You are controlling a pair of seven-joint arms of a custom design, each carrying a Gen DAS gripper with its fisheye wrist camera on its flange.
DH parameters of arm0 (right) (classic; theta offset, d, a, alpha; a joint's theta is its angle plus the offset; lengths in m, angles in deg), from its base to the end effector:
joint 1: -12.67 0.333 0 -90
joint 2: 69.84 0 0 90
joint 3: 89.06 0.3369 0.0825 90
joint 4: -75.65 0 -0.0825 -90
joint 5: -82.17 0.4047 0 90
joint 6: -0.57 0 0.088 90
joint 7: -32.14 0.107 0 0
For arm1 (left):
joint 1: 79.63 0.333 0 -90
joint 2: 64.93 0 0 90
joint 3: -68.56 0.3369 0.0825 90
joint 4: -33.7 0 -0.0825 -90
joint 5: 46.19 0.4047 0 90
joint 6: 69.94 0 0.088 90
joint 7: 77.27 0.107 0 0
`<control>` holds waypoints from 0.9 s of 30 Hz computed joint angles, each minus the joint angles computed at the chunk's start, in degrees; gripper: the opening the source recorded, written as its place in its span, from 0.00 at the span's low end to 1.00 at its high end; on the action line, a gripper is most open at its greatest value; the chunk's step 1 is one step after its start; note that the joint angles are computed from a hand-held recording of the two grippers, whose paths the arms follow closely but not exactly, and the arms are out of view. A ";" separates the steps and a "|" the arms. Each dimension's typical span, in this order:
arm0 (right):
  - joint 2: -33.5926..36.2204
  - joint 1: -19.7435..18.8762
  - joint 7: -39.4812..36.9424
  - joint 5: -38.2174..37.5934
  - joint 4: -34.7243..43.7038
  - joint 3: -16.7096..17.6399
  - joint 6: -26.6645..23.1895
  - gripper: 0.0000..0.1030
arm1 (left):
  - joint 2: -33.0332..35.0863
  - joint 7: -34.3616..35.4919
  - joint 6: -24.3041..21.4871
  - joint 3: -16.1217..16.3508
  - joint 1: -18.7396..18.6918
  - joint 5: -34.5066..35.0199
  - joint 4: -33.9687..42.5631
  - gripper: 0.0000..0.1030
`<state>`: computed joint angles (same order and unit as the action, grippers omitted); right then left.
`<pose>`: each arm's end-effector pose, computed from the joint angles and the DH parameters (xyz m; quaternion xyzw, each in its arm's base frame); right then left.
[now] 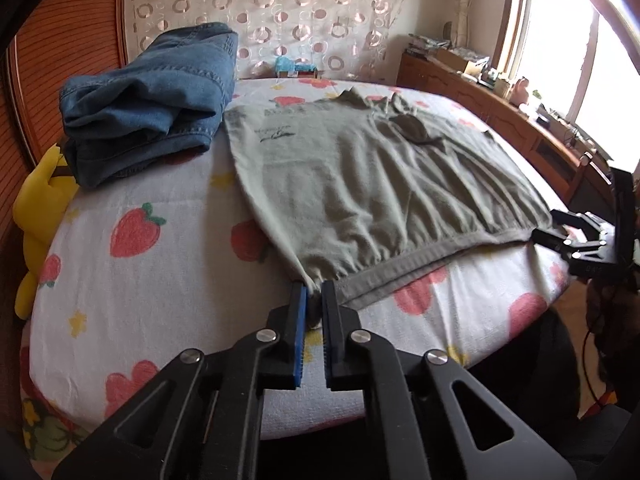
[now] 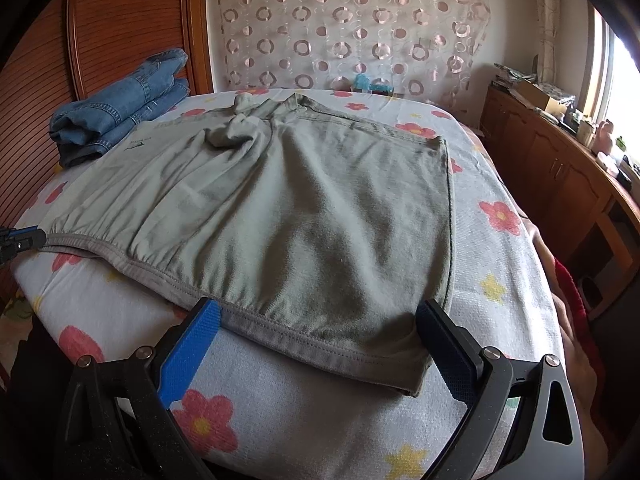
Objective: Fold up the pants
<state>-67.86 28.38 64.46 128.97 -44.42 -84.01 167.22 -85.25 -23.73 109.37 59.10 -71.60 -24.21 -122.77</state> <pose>0.5849 0.1737 0.4913 -0.8119 0.4071 -0.2072 0.3637 0.4329 -0.0437 0.4167 -0.7251 0.5826 -0.2736 0.2448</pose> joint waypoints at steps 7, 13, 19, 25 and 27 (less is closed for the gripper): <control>0.05 -0.23 0.56 -1.04 0.59 -0.12 -1.52 0.91 | -0.53 2.87 2.43 3.95 -4.19 -1.87 0.68 0.06; -0.69 -0.08 -2.36 2.96 0.74 -0.08 -2.56 0.69 | 0.95 6.76 3.93 7.03 -8.64 -4.52 3.27 0.06; -1.45 0.38 -7.63 8.68 0.11 -0.21 -1.79 0.58 | 4.04 12.26 5.01 13.13 -17.12 -7.75 7.61 0.06; -0.40 0.64 -9.15 11.40 0.88 0.01 1.29 0.41 | 7.40 18.33 5.21 18.99 -25.56 -12.67 12.19 0.06; 0.07 0.56 -9.24 12.28 1.23 0.13 1.72 0.41 | 8.86 21.06 4.81 21.33 -28.96 -14.98 14.03 0.06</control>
